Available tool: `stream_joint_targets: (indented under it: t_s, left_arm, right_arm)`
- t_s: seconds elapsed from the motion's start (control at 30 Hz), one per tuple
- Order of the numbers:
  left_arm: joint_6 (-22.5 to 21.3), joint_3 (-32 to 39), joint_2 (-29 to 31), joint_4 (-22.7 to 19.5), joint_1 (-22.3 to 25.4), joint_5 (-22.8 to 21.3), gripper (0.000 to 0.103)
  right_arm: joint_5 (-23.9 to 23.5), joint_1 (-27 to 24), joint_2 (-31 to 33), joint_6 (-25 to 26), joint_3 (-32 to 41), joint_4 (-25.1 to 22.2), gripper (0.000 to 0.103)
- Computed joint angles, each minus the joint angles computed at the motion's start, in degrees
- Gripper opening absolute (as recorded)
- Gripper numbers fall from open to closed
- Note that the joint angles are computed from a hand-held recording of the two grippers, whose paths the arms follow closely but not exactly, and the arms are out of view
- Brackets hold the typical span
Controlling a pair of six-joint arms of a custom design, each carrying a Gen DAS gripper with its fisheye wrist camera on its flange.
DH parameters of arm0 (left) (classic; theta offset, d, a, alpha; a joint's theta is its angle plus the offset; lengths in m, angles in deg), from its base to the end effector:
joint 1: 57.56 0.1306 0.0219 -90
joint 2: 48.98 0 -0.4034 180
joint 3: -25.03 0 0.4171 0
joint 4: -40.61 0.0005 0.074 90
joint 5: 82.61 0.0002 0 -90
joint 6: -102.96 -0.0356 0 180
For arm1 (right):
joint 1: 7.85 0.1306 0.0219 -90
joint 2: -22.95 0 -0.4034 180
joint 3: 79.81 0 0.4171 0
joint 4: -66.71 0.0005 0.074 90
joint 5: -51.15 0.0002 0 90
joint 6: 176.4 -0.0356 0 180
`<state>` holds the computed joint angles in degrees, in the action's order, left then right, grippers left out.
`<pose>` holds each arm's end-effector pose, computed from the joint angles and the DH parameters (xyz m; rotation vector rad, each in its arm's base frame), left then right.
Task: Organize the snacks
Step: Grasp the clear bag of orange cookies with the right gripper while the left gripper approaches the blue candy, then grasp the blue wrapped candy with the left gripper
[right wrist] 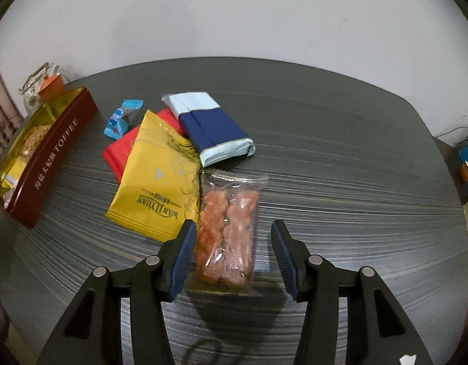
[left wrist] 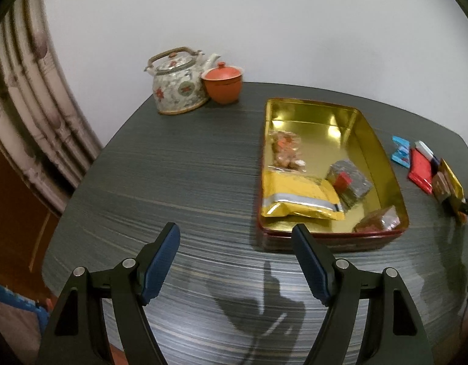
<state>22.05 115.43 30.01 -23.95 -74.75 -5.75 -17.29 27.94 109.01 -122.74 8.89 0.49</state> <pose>0.4023 -0.1165 0.5220 0.0797 2.4651 0.0898 0.3797 0.2570 0.4562 0.1264 2.5525 -0.0401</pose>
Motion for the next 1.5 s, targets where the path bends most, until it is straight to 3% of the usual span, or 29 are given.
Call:
stream_joint_targets:
  t_s: [0.2,0.5,0.73,0.93,1.37,1.5]
  left_arm:
    - [-0.32,2.43,1.8,-1.59,-4.11,-0.79,0.076]
    - [-0.25,9.29,8.07,-2.08,-10.94,0.73,0.076]
    - [-0.18,17.38,16.39,-3.32,-15.18,5.56,0.076]
    - [4.34,27.45,26.21,-5.51,-15.11,10.71,0.076]
    - [7.45,50.52,45.73,-16.77,-14.59,13.12,0.076]
    - [5.96,55.97,49.51,-18.75,-14.94,10.15,0.074]
  right_arm:
    - [-1.11,-2.02,-0.39,0.06,-1.72,2.43,0.048]
    - [2.08,-4.05,-2.39,1.74,-4.41,4.72,0.042]
    - [3.87,-6.66,-5.21,1.7,-7.49,6.34,0.042]
    - [4.37,-6.89,-4.43,1.09,-6.95,6.74,0.042]
    - [3.97,-6.92,-4.41,0.73,-6.61,6.75,0.043]
    - [3.78,-7.14,-4.5,0.85,-6.88,7.07,0.044]
